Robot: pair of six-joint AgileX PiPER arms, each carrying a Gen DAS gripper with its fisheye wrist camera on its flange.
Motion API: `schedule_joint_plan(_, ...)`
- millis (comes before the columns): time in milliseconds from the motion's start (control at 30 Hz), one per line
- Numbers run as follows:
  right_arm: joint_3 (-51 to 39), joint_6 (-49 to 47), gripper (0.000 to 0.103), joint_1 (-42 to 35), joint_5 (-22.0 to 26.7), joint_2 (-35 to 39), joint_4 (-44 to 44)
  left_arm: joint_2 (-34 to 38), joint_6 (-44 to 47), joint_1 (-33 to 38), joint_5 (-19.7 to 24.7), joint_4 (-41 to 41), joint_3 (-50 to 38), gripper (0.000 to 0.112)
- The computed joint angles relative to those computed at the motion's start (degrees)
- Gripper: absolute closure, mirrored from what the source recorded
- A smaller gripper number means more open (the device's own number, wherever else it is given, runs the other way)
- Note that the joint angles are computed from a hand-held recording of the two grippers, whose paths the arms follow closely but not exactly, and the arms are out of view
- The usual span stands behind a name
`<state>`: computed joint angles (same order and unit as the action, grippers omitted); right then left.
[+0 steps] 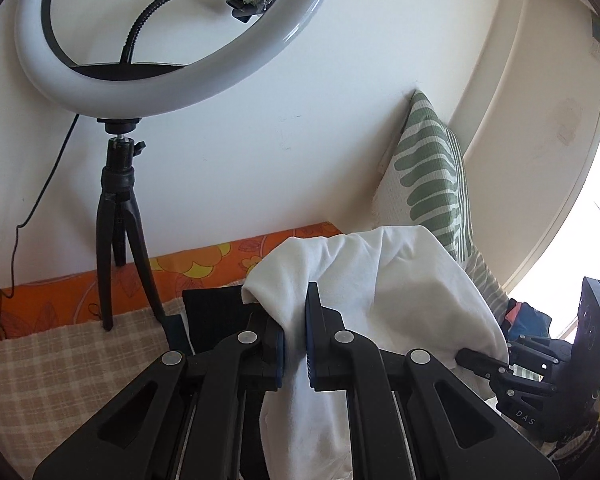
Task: Fold small clothes
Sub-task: 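Carry the folded shirt with both grippers onto the dark clothes pile, then open both grippers and release the shirt on the pile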
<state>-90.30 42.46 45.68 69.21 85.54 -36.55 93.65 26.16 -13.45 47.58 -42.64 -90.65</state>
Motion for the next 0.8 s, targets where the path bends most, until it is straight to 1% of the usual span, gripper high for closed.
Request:
schedule_joint_plan(100, 1.14, -1.46, 0.089, -4.10, -3.86, 1.11, 3.70, 2.43, -2.90, -1.86, -1.39, 4.23, -2.01, 0.106)
schedule_joint_plan(233, 2.98, -2.39, 0.089, -7.45, -7.62, 2.58, 6.33, 4.37, -5.09, -3.42, -3.45, 8.83, -2.88, 0.106)
schedule_joint_plan(367, 5.71, -4.75, 0.089, -11.55, -11.61, 2.45, 12.93, 6.33, -9.73, -5.74, -5.27, 17.86, -4.39, 0.106)
schedule_joint_plan(400, 6.17, -4.86, 0.089, -12.35, -11.83, 2.47, 13.90, 6.77, -10.52, -6.01, -5.16, 19.07, -4.74, 0.105)
schedule_joint_plan(433, 6.46, -4.57, 0.088, -12.74, -11.78, 2.48, 14.19, 7.26, -12.25, -6.43, -5.25, 20.91, -5.25, 0.101)
schedule_joint_plan(467, 6.97, -3.69, 0.080, -12.85, -11.63, 2.29, 13.85, 7.28, -13.53, -6.61, -5.56, 22.09, -5.18, 0.102)
schedule_joint_plan(500, 7.45, -2.31, 0.074, -13.05, -11.26, 2.10, 12.92, 7.14, -14.90, -6.77, -5.97, 23.29, -5.02, 0.101)
schedule_joint_plan(533, 8.16, -0.97, 0.062, -13.07, -11.39, 1.64, 12.15, 7.00, -15.48, -6.78, -6.35, 23.83, -4.88, 0.100)
schedule_joint_plan(567, 9.04, -0.11, 0.054, -13.36, -11.81, 0.84, 11.73, 6.91, -15.53, -6.66, -6.15, 24.13, -4.91, 0.098)
schedule_joint_plan(600, 9.62, 0.28, 0.053, -13.70, -12.34, 0.18, 11.73, 6.71, -14.85, -6.47, -6.03, 23.76, -4.80, 0.098)
schedule_joint_plan(633, 10.05, 0.43, 0.053, -13.86, -12.66, -0.35, 11.93, 6.36, -14.23, -6.38, -5.95, 23.44, -4.50, 0.095)
schedule_joint_plan(700, 9.70, 0.49, 0.051, -13.82, -12.14, -0.54, 11.61, 5.50, -13.36, -6.43, -5.90, 23.23, -3.68, 0.084)
schedule_joint_plan(767, 9.48, 2.04, 0.041, -12.76, -11.16, -0.73, 9.85, 4.47, -12.83, -6.71, -5.78, 23.42, -2.65, 0.057)
schedule_joint_plan(800, 9.19, 2.82, 0.039, -12.18, -10.68, -0.86, 9.15, 3.80, -13.07, -7.00, -5.89, 23.92, -2.01, 0.054)
